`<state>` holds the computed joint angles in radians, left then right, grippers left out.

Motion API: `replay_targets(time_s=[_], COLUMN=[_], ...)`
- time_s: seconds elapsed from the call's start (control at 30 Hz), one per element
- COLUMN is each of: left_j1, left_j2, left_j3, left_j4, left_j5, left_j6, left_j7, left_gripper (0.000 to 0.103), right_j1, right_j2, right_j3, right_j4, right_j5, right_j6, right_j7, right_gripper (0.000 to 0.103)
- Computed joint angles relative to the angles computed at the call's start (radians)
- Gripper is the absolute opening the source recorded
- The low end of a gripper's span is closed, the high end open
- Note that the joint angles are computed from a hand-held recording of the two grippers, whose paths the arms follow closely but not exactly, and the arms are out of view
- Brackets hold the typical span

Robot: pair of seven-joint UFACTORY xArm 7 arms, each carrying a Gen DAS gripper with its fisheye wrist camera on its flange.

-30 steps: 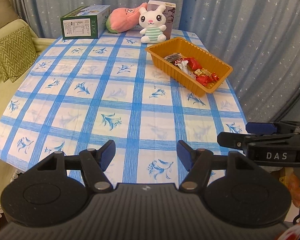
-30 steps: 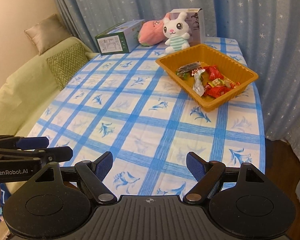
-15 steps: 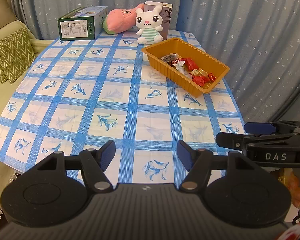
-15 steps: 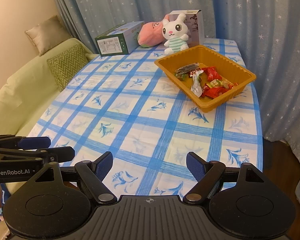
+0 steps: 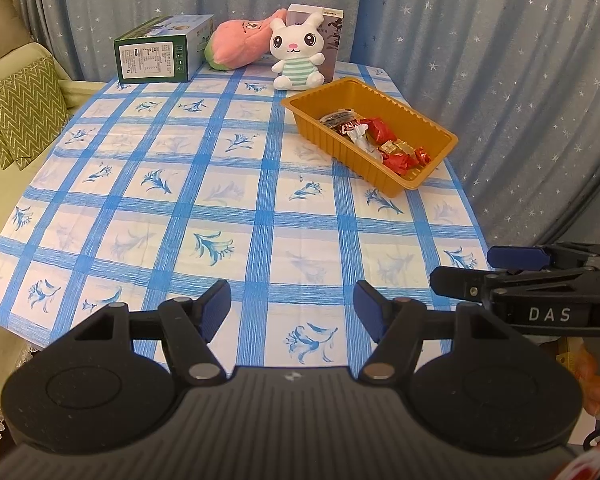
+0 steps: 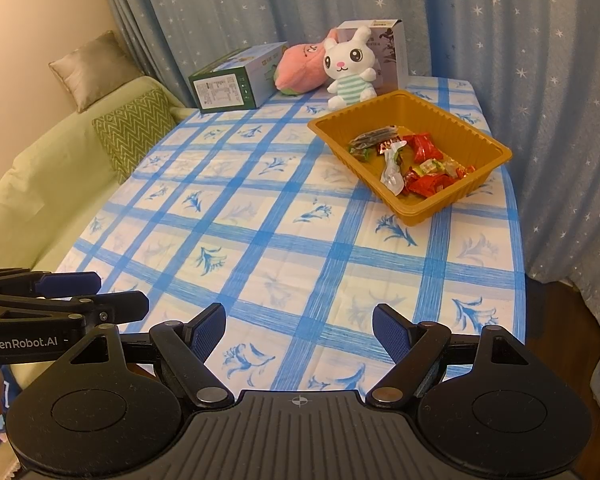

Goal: Organize snacks

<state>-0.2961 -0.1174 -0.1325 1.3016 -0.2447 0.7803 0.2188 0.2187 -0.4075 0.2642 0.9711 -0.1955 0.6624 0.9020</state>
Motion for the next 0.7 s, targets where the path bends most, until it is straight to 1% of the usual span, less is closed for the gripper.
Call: replay_targets(time_s=[0.7], left_j1=[0.001], left_j2=[0.008], left_j3=[0.001], left_j4=[0.013], left_j5=[0.000], left_j6=[0.006], left_j7=[0.001], left_gripper=[0.066], right_j1=[0.001], right_j2=[0.006], right_j3=[0.001], right_j4=[0.006], right_j5=[-0.004], right_j6=[0.002], right_j7=[0.003], right_gripper=[0.080])
